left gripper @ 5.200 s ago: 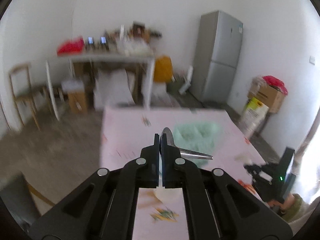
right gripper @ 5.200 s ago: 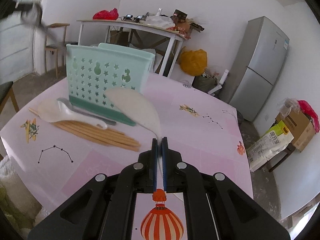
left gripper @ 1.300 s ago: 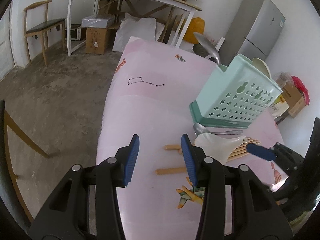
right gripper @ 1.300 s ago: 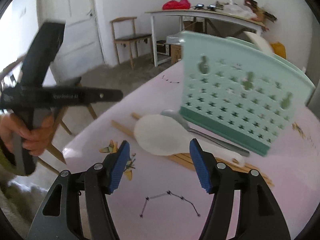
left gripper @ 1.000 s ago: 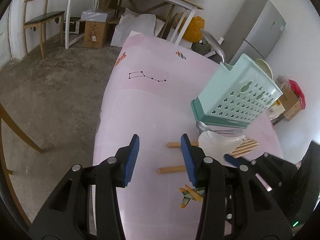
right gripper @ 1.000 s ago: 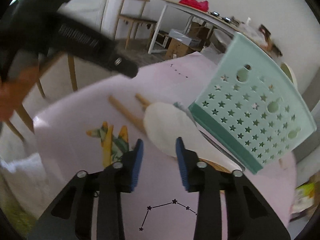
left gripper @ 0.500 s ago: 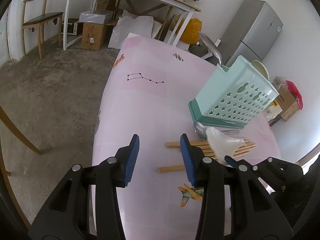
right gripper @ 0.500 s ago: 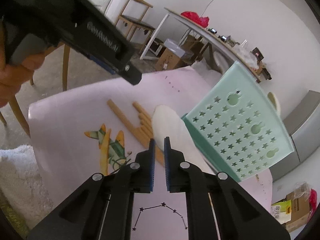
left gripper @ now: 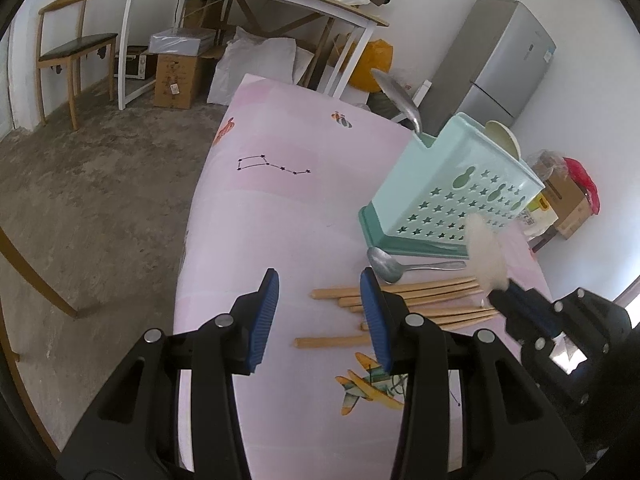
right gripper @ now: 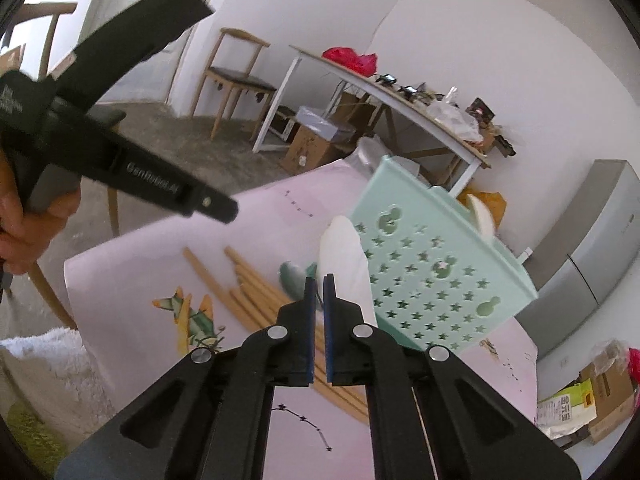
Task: Organize utensils
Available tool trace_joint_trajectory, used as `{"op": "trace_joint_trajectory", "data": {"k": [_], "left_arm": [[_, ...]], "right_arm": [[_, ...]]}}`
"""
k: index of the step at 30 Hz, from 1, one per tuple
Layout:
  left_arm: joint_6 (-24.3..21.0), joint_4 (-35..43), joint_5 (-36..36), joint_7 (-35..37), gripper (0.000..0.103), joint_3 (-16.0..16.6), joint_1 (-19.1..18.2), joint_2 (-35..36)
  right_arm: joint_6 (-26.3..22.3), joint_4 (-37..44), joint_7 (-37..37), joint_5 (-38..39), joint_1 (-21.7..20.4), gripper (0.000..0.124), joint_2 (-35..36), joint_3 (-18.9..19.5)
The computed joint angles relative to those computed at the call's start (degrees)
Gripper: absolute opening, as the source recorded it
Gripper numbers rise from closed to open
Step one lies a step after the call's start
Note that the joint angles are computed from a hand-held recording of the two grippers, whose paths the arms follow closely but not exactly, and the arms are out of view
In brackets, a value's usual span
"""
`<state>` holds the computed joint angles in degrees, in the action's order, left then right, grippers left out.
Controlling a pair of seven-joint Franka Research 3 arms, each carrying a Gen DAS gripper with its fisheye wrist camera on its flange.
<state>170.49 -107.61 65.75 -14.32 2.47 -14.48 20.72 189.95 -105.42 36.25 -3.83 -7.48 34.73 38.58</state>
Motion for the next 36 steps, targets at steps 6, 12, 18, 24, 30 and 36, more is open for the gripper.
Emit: {"op": "trace_joint_trajectory", "data": {"k": [6, 12, 18, 24, 30, 36], "left_arm": [[7.2, 2.5, -2.4, 1.0, 0.039, 0.1, 1.5, 2.9], [8.7, 6.3, -18.3, 19.4, 0.039, -12.8, 12.1, 8.8], [4.1, 10.0, -28.1, 31.0, 0.039, -21.2, 17.7, 12.8], [-2.5, 14.9, -36.8, 40.3, 0.035, -26.0, 20.0, 16.8], [-6.1, 18.3, -41.2, 43.6, 0.028, -23.5, 16.9, 17.7], [-8.9, 20.5, -44.6, 44.6, 0.019, -18.8, 12.3, 17.8]], "right_arm": [[1.3, -0.3, 2.0, -0.5, -1.7, 0.003, -0.2, 1.0], [1.5, 1.8, 4.2, -1.1, -1.5, 0.002, 0.6, 0.4], [2.9, 2.2, 6.9, -2.6, -3.2, 0.002, 1.0, 1.3], [3.9, 3.5, 11.9, -3.7, -3.2, 0.002, 1.2, 0.0], [4.4, 5.9, 17.3, -4.4, -3.1, 0.002, 2.1, -1.6], [4.9, 7.0, 21.6, -4.9, -4.4, 0.002, 2.9, -1.5]]}}
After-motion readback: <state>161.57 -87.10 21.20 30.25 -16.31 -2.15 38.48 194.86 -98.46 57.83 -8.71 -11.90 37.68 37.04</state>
